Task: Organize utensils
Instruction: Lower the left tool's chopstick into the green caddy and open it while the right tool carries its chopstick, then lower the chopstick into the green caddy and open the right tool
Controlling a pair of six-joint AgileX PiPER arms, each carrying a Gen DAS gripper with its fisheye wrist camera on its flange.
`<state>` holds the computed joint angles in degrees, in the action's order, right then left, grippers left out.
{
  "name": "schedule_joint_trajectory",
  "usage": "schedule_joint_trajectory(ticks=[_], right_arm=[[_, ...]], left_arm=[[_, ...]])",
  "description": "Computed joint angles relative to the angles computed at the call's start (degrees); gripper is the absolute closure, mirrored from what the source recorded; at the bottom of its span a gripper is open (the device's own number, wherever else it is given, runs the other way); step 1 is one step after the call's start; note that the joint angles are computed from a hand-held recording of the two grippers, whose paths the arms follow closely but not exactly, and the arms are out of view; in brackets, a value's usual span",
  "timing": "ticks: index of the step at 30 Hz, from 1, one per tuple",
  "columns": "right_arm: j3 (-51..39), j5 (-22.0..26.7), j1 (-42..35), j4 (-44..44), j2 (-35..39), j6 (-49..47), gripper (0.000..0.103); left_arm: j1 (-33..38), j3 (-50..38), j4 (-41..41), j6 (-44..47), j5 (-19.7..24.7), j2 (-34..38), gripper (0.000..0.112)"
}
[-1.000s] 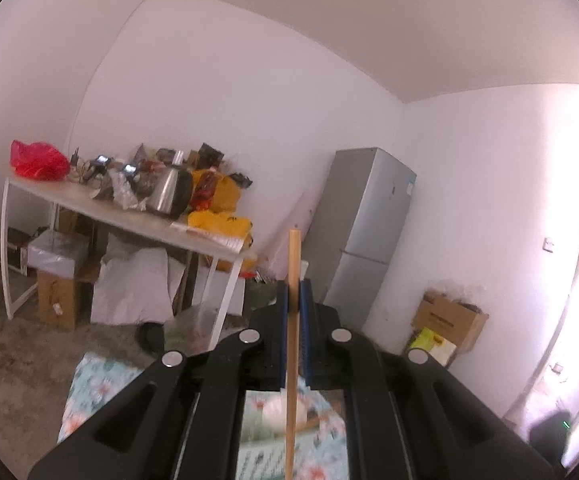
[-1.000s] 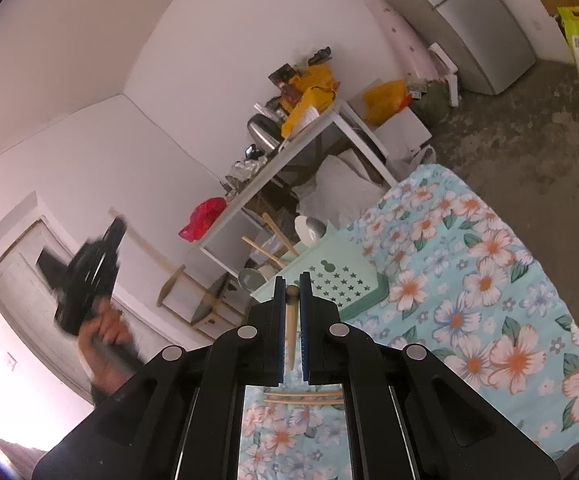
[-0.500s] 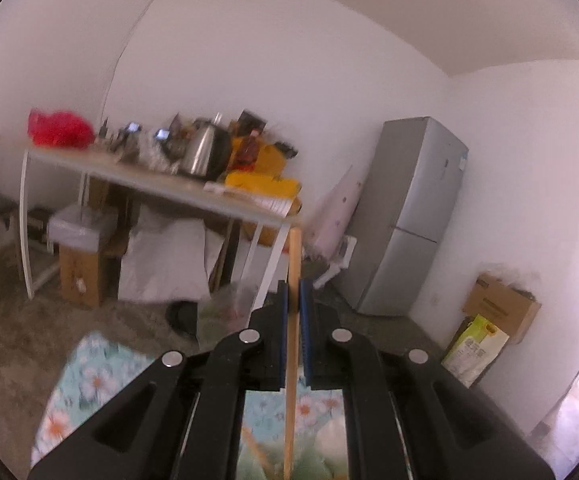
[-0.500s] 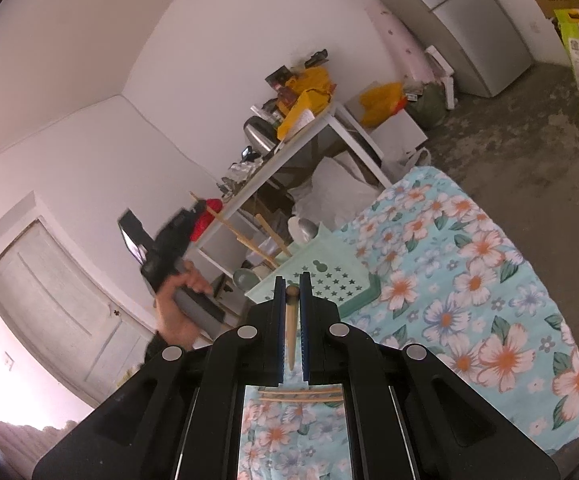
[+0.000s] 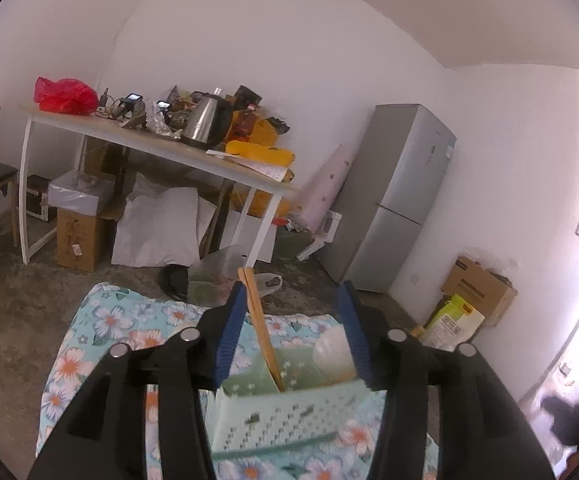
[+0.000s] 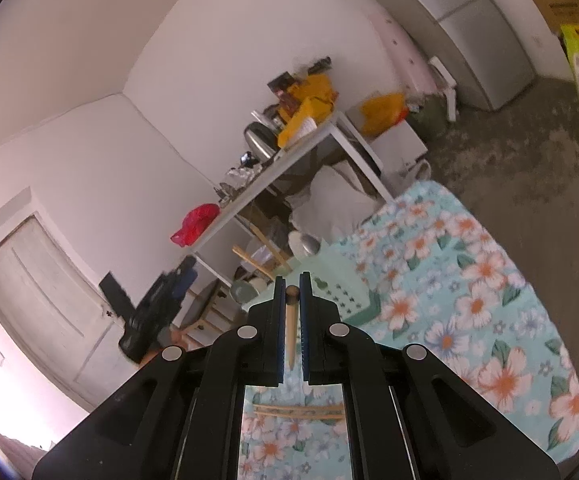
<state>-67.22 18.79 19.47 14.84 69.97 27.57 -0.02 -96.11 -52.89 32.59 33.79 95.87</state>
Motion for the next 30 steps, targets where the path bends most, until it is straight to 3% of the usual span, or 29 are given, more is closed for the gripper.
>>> schedule_joint_trajectory(ticks=[9, 15, 21, 27, 30], right_arm=[[-21.79, 6.37, 4.75, -18.03, 10.33, 5.6, 0.099], [-44.23, 18.36, 9.19, -30.54, 24.6, 6.14, 0.099], [-64.57, 29.09, 12.83, -37.2, 38.39, 1.17, 0.099], [-81.37, 39.86, 14.47, -35.73, 50.31, -7.09, 0.098], [-74.32, 36.77, 13.02, -31.53, 47.06, -6.43, 0.097]], left_arm=[[4.47, 15.44, -5.56, 10.96, 3.08, -11.53, 0.051], [10.53, 25.37, -8.02, 16.85, 5.84, -19.24, 0.04], [15.16, 30.65, -9.01, 19.8, 7.76, -22.7, 0.033], [16.41, 32.69, -8.1, 20.13, 7.87, -23.82, 0.025], [16.91, 33.29, -8.19, 20.61, 7.98, -24.37, 0.021]])
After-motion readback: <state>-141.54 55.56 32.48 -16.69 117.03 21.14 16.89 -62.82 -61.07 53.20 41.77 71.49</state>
